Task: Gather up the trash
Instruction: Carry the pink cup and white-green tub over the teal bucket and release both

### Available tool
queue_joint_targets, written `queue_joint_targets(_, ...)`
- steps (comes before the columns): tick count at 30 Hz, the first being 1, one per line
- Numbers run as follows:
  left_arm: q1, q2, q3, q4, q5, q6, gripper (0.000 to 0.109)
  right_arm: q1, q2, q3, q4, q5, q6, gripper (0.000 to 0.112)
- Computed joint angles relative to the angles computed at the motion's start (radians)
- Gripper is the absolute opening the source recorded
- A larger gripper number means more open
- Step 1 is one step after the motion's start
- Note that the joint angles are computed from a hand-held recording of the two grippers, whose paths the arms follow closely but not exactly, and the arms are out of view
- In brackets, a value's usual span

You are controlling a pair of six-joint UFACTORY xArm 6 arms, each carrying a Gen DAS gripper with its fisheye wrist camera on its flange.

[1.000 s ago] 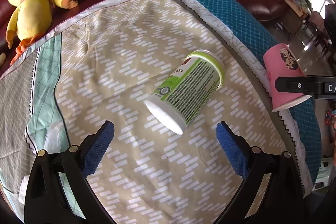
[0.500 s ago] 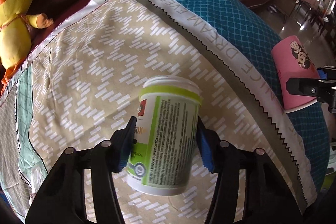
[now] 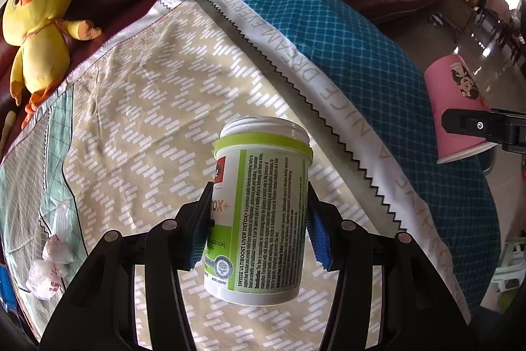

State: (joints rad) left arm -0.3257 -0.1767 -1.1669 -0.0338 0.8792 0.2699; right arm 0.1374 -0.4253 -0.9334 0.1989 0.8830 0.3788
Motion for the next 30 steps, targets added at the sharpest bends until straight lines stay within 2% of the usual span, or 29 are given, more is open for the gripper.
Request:
queue_joint_targets(5,-0.078,-0.05,0.015,0.01,0.028,-0.048,0.053,-0.071,-0.13,0.092,0.052,0.014,-0.044,0.061)
queue_joint_targets(9,-0.162,-0.063,0.013,0.036,0.038,-0.099,0.053,-0.166,-0.228,0.155,0.096,0.043,-0.102,0.061)
queue_joint_targets(17,-0.334,0.023,-0.077,0.05,0.053,-0.18,0.053,-0.47,-0.375,0.251,0.203,0.136,-0.279,0.061)
queue_joint_targets(24,-0.464,0.162,-0.207,0.045,0.063,-0.217,0.053,-0.74,-0.387,0.296,0.277,0.197,-0.429,0.061)
queue_joint_targets(30,-0.531,0.313,-0.337,0.027,0.084,-0.249,0.053,-0.842,-0.332,0.311,0.294,0.205,-0.504,0.061)
